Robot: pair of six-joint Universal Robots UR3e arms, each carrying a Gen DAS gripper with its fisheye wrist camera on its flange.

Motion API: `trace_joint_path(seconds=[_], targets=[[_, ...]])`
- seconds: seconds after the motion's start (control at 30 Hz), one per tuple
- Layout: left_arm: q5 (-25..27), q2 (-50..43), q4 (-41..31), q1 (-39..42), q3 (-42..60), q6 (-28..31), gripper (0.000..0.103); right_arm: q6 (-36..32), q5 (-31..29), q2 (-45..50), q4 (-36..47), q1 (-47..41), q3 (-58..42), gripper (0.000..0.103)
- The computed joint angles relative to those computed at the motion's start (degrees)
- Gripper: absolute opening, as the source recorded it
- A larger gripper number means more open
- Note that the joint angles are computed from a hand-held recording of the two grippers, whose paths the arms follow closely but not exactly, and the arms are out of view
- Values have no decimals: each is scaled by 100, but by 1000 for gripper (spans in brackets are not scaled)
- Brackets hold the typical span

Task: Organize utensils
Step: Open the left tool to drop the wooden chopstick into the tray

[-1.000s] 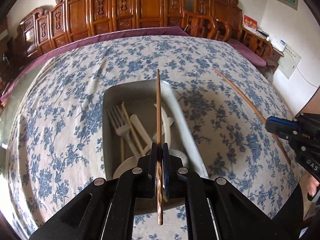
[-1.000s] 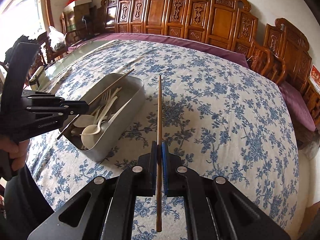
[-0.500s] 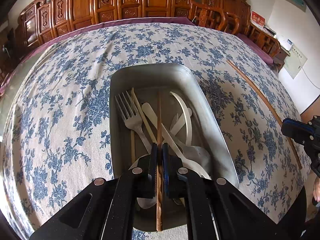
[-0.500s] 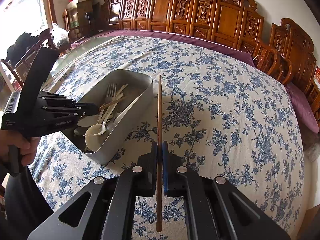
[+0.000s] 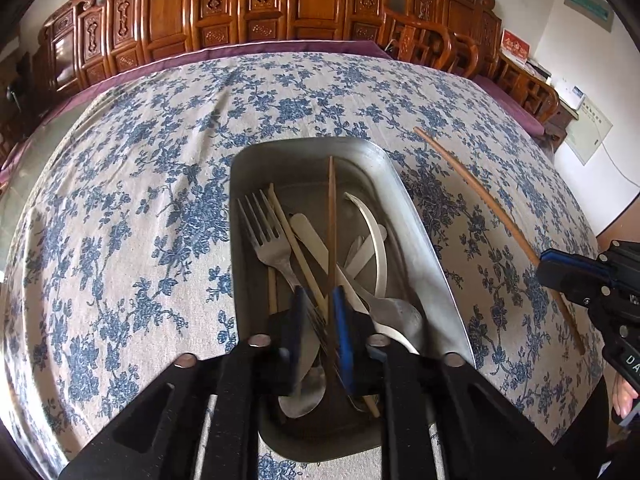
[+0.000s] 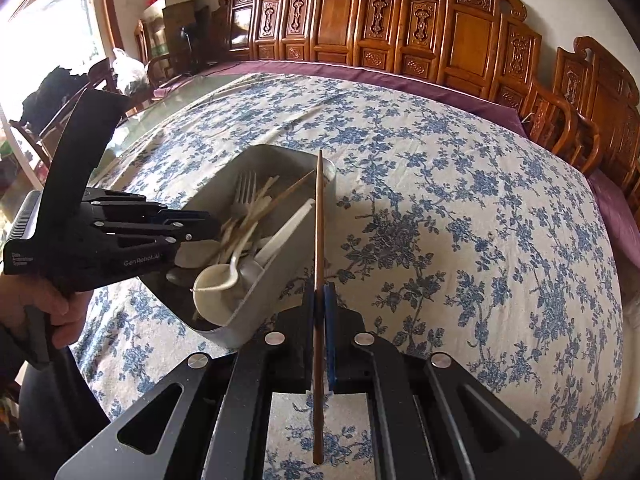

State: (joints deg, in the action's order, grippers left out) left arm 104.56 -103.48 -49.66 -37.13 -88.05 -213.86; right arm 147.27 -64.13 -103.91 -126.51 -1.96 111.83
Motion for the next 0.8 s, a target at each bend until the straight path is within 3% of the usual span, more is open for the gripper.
trace_joint_path(seconds=[0.27,0.5,0.57,0.63,0.8], targets=[[302,622,-223,9,-251,-4,33,572,171,477,-305,474,-319,6],[525,1267,-208,132,-787,-15,56,1333,272,1169,-650,1050,-766,6],[553,1415,-188,201,-946,-17,57,1556,251,1351,-764,1199,-882,6],[529,1549,-145,293,-1101,-20,67,1785,157,1568,-927,1379,-1002,6],[489,1885,23,460,-1543,-34,74,2308,-56,2021,-1259,1667,-1177,6]])
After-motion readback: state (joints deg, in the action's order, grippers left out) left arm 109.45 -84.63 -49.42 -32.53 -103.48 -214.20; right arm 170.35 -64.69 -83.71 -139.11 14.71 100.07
